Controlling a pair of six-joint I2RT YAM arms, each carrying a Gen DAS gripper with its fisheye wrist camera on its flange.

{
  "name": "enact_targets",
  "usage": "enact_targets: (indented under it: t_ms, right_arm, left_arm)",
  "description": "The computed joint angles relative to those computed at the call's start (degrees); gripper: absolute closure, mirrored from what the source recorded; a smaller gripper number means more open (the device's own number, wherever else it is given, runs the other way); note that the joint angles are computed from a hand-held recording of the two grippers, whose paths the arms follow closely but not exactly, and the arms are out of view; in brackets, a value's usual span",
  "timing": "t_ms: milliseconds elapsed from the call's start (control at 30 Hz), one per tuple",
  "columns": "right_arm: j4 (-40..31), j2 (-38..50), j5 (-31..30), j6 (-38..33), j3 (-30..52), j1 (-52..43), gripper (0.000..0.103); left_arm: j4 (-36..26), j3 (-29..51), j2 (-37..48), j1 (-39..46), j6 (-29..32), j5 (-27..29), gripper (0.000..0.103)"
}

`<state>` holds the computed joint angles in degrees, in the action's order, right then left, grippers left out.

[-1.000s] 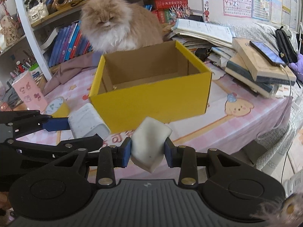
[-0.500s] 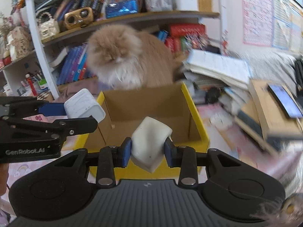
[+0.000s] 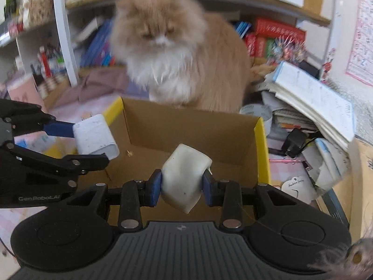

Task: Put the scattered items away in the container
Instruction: 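Carry the sponge block in the right tool while the left tool carries the charger to the yellow box, then lower the sponge block into the box and open the right tool while the left tool releases the charger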

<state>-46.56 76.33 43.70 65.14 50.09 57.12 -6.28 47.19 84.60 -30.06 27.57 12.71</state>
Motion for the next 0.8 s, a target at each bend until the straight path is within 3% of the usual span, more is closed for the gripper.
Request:
enact_targets:
  t_ms: [300, 600, 800]
  right_arm:
    - [11.6, 0.0, -10.2, -16.2, -5.0, -10.5, 0.069]
    - [11.6, 1.4, -20.2, -25.2, -5.9, -16.4, 0.069]
    - [10.2, 0.8, -22.8, -29.2, -6.3, -16.3, 0.069]
  left_arm:
    - [-3.4, 4.8, 5.8, -4.4, 0.2, -5.0, 0.053]
    - [-5.1, 4.4, 7.6, -8.5, -0.4, -9.6, 0.061]
    - [-8.2, 4.3, 5.5, -8.1, -4.1, -8.3, 0.062]
